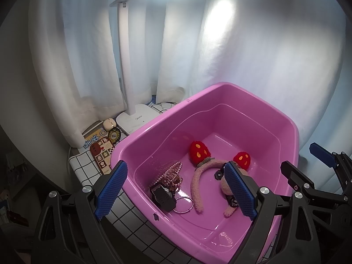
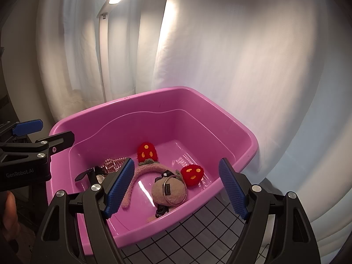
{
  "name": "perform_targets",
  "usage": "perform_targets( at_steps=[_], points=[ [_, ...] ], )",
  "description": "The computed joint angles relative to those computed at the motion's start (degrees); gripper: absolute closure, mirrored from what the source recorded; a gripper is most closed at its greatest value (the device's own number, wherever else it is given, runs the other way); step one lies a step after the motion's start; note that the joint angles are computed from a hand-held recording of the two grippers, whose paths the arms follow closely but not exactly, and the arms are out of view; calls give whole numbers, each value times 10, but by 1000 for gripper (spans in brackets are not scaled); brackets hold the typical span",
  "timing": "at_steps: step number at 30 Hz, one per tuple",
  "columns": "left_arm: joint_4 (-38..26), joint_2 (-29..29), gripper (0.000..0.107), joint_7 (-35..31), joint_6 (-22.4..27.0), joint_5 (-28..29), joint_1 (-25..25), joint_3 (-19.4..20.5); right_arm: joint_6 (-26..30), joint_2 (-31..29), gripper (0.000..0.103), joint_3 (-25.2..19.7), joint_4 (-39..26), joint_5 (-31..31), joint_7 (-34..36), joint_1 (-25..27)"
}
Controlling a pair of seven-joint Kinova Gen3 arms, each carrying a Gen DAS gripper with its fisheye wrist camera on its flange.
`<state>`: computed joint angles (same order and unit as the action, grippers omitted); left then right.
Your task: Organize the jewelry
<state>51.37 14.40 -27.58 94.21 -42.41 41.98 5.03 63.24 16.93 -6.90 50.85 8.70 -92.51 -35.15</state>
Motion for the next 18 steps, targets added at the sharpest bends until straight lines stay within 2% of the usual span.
perform_targets(
  at_steps=[18],
  points=[
    [7,-6,20,-2,-3,-7,1,7,1,-2,28,0,3,2,-4,-1]
  ],
)
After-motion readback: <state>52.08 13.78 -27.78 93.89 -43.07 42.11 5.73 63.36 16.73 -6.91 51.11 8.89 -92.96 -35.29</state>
